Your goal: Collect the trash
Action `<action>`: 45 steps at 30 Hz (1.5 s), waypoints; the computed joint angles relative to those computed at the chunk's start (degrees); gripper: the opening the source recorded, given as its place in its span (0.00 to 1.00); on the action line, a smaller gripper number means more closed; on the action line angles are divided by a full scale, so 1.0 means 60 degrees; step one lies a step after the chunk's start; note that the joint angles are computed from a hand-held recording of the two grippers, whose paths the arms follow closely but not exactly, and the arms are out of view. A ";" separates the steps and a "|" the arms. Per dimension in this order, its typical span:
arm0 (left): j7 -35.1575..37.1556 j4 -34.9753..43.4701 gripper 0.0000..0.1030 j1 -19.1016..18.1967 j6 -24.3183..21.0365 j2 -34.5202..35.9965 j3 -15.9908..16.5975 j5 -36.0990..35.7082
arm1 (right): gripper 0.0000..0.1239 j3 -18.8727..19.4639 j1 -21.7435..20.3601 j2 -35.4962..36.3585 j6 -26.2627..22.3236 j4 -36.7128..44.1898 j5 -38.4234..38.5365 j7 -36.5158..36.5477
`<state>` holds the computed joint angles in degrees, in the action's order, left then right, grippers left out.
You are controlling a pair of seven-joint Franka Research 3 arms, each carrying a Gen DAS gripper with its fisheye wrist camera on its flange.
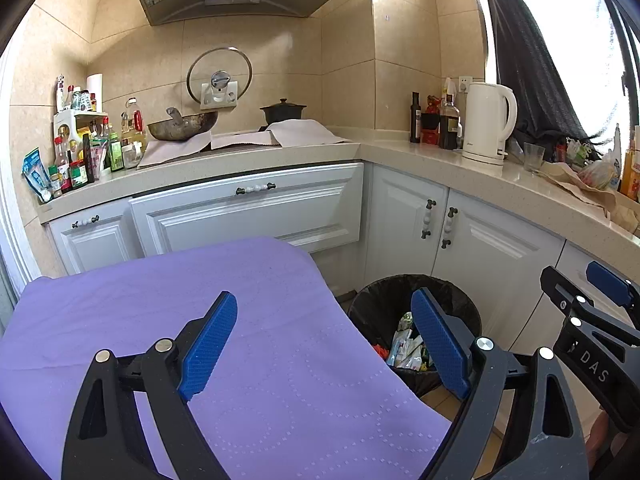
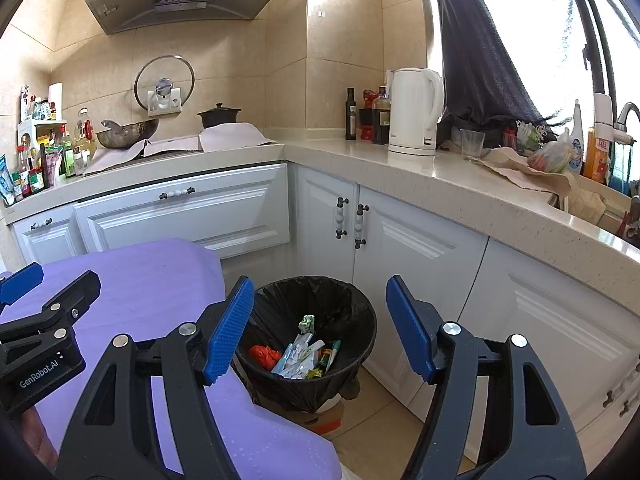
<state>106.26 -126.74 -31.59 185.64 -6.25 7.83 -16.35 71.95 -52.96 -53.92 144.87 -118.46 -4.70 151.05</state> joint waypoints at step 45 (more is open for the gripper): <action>-0.2645 -0.0288 0.84 0.1711 0.0245 -0.0136 -0.1300 0.2709 | 0.54 -0.0064 0.0097 0.0015 -0.0045 0.0002 -0.0111 0.0101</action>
